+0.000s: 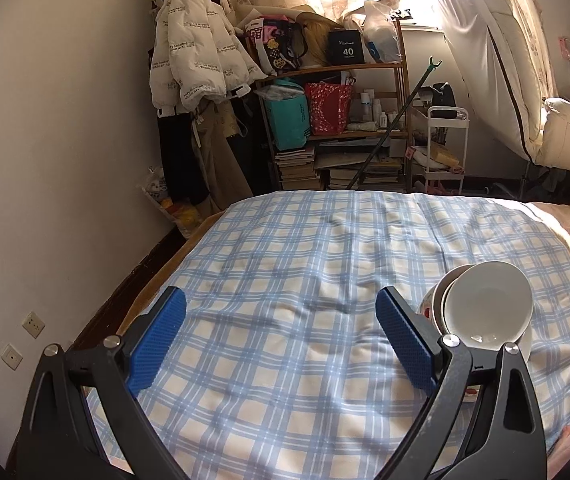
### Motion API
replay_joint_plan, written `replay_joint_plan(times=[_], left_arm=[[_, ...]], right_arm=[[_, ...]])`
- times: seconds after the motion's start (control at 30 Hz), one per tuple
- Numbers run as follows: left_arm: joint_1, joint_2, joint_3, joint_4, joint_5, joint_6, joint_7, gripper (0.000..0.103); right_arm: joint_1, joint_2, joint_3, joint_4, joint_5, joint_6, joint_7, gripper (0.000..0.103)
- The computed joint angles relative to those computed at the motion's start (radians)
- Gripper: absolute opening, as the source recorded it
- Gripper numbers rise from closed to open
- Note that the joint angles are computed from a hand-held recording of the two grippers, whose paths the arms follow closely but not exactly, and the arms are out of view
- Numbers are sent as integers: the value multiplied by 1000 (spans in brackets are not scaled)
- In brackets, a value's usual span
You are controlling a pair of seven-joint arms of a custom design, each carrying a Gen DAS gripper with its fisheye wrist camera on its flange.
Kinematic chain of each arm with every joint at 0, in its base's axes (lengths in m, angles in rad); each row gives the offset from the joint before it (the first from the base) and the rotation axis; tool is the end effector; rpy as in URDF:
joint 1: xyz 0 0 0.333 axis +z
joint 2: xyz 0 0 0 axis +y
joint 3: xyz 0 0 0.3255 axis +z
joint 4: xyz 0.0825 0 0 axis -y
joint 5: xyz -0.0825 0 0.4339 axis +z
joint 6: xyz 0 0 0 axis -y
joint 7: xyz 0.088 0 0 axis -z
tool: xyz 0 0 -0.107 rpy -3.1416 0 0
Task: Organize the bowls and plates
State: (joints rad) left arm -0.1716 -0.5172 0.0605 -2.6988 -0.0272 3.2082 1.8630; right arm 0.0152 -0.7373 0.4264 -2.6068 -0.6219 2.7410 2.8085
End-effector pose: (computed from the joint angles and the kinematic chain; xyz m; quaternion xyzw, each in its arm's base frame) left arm 0.4484 -0.0461 0.4948 -0.4936 0.7180 -0.3300 0.3633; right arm 0.3761 0.2209 0.5374 -0.5218 0.6993 -0.3414 0.3495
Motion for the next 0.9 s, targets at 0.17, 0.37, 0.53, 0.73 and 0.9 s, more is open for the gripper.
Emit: replay_joint_plan(times=[0.17,0.37,0.53,0.73,0.9], left_arm=[[42,1,-28,-13,17,28,-16,95],[87,8,-61,-14,24,52,-53,95],[93,13,-62,-11,39,48,-65,95],[108,14,-74,-11,49,44,-78,95],[118,17,-77,-9,53,40,-88,95]], right_arm=[[-8,13,0,1,0,9,15,103],[-11,26,-2,4,-6,9,22,103],[-11,33,-4,10,-16,6,20,103],[-8,34,-16,4,-18,14,16,103],[-11,29,-26,-6,-11,24,10,103]])
